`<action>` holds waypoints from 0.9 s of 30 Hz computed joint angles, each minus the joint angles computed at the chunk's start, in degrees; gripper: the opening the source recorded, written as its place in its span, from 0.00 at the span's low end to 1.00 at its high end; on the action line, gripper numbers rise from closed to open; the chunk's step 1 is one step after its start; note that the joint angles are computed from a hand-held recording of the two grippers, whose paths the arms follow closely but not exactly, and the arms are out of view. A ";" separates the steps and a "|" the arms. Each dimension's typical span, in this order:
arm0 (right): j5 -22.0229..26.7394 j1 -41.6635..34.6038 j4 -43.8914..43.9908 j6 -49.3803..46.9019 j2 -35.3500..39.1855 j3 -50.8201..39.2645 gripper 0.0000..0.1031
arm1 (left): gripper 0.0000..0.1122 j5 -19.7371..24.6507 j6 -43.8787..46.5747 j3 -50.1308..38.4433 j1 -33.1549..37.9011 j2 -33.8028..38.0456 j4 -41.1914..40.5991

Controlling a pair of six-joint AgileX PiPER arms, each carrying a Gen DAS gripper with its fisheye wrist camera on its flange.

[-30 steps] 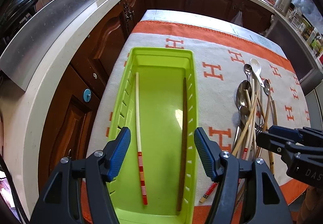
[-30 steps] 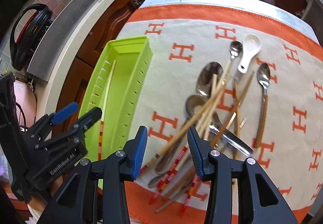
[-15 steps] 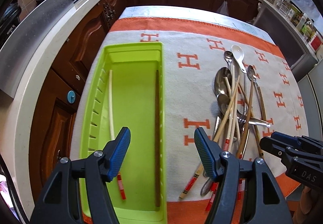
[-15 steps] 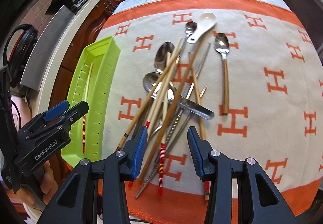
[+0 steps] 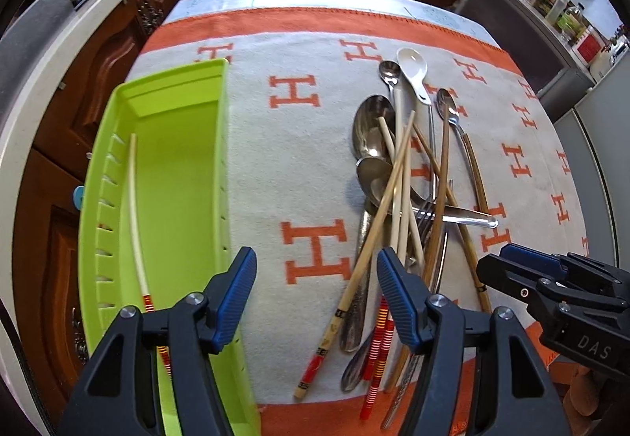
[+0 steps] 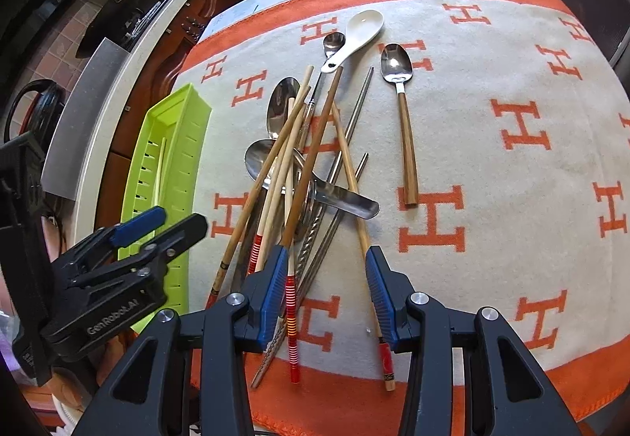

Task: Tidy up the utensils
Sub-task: 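Move both open tools back to the utensil pile, then grasp a wooden chopstick with the left tool while the right tool grasps a brown chopstick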

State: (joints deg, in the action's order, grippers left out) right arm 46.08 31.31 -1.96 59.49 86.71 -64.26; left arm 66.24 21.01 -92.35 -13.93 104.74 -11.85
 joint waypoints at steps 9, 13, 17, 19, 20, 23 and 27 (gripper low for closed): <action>-2.34 -1.06 1.48 -1.39 -0.25 2.08 0.41 | 0.44 1.81 0.17 -2.01 -1.72 3.57 -0.29; -3.07 -1.51 1.92 -1.96 -0.19 2.65 0.41 | 0.30 2.55 -0.63 -3.39 -2.30 5.43 0.09; -3.75 -1.90 2.81 -3.16 0.07 2.98 0.41 | 0.28 2.84 -1.37 -4.25 -2.83 6.84 0.20; -4.03 -2.00 3.04 -3.49 0.03 3.24 0.41 | 0.27 2.64 -1.48 -4.18 -3.21 7.21 0.23; -4.18 -2.08 3.20 -3.73 0.16 3.18 0.41 | 0.21 2.74 -1.57 -4.26 -3.35 7.53 0.14; -4.58 -2.11 3.33 -4.00 0.55 3.02 0.41 | 0.07 3.36 -0.81 -4.71 -3.16 7.90 -1.65; -5.60 -1.87 3.51 -4.34 0.89 2.83 0.41 | 0.04 2.78 -0.88 -4.12 -2.85 7.34 -2.48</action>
State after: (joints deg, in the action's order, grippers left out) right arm 40.48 29.44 1.55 55.14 87.60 -61.43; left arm 69.02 20.13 -96.48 -16.78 112.08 -14.33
